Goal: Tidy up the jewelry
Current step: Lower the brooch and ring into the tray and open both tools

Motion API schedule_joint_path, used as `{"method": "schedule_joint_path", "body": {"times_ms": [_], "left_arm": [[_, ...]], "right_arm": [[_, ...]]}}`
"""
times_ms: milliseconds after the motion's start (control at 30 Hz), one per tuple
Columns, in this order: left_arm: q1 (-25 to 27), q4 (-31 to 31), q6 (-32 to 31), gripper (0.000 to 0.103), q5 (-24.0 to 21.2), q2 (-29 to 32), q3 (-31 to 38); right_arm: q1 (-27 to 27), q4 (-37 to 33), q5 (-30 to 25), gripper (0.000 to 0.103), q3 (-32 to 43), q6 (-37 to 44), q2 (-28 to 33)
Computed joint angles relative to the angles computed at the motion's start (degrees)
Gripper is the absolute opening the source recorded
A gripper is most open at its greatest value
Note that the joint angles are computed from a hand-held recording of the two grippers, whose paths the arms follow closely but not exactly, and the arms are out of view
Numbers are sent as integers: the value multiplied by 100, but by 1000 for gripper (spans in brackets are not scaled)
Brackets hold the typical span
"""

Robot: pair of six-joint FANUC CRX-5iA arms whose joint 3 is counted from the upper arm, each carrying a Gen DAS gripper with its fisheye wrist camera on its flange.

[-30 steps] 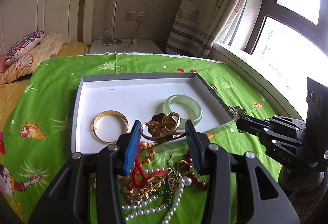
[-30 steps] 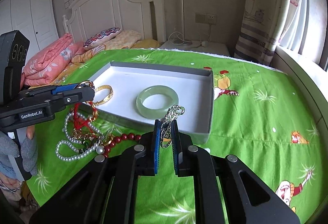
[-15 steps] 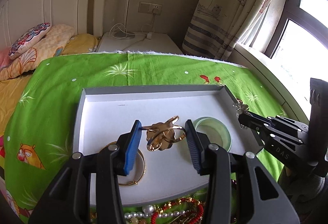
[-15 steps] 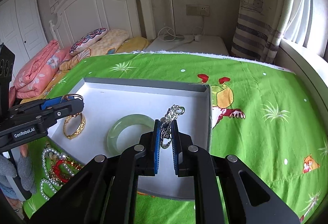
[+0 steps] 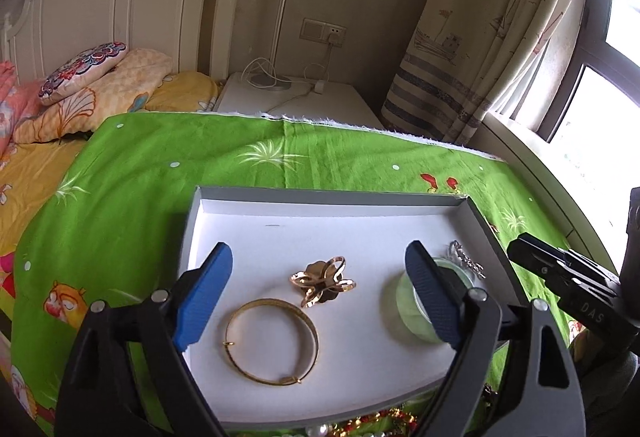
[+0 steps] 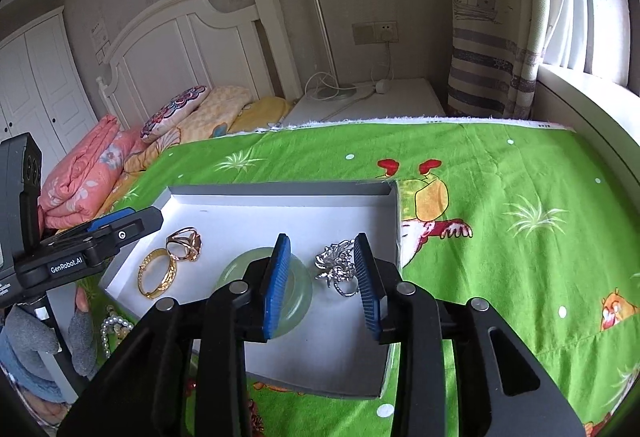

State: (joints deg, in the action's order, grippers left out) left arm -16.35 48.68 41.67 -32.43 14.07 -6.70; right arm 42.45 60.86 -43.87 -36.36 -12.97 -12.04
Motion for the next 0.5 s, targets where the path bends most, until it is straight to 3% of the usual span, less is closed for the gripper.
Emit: {"method": "schedule_joint_path", "body": {"times_ms": [100,233,333,500], "left_arm": [[63,316,-246,97,394,-394,-490],[172,816,-773,100,858,-1022,-1275],[331,1061,-1072,100,753,-1336,-1707],[690,966,-1010,100,207,-1612,-2127]], "right_arm": [[201,211,-27,33,-232,-317,-270],[697,240,-327,34,-518,-784,-567],[1080,154,-555,39,-697,-1104,-750],[1696,-42,-1073,41,-762,-1251,-845]]}}
